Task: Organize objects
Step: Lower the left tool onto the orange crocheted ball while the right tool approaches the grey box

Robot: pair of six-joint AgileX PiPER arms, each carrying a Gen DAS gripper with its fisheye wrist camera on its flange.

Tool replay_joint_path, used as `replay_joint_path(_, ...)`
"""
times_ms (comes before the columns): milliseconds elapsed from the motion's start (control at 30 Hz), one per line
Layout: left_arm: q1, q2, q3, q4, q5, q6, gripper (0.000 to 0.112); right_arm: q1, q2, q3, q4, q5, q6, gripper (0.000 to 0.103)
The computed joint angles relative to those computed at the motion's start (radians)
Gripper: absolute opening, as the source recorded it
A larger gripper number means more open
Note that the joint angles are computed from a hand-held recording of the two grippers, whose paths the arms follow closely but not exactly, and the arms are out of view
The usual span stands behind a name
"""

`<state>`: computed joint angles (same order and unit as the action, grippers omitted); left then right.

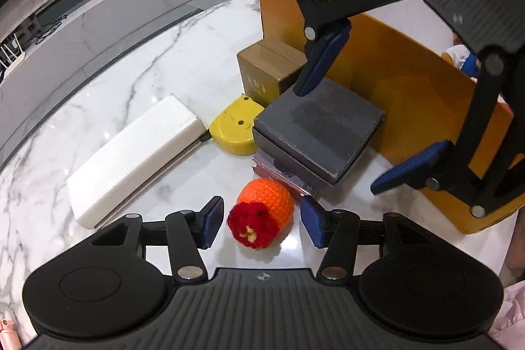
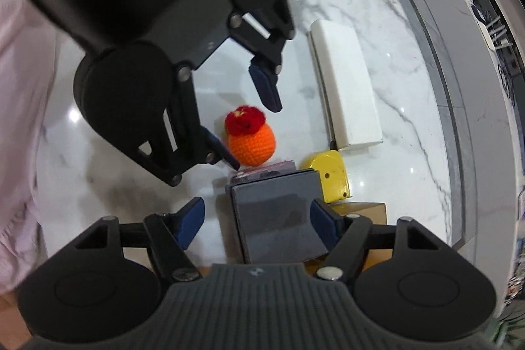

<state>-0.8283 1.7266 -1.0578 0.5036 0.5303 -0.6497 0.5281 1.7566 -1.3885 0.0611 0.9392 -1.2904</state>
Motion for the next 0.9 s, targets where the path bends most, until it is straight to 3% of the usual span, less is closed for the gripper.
replay_joint_path(133,0.010,0.009,-0.001,-0.014,-0.009,0.002,0.059,0.025,0.003,0.047,-0.094,-0.064,0.047,0.066)
replay_joint_path(600,0.022,0.015,-0.005,-0.047,0.001,-0.054,0.050,0.054,-0.014,0.136,-0.234,-0.217,0.176,0.068)
replay_joint_path(700,0.021,0.009,-0.006,-0.052,0.012,-0.070,0.050,0.045,-0.026,0.129,-0.208,-0.205,0.171,0.058)
replay_joint_path(767,0.017,-0.001,-0.003,-0.042,0.019,-0.088,0.050,0.028,-0.035,0.111,-0.158,-0.186,0.152,0.041)
replay_joint_path(800,0.015,-0.006,-0.002,-0.042,0.023,-0.093,0.050,0.018,-0.036,0.092,-0.129,-0.164,0.143,0.038)
replay_joint_path(867,0.012,-0.016,-0.003,-0.036,0.029,-0.111,0.050,0.002,-0.024,0.037,-0.075,-0.085,0.136,0.011)
replay_joint_path(900,0.008,-0.021,-0.004,-0.025,0.031,-0.123,0.050,-0.002,-0.025,0.038,-0.056,-0.080,0.138,0.003)
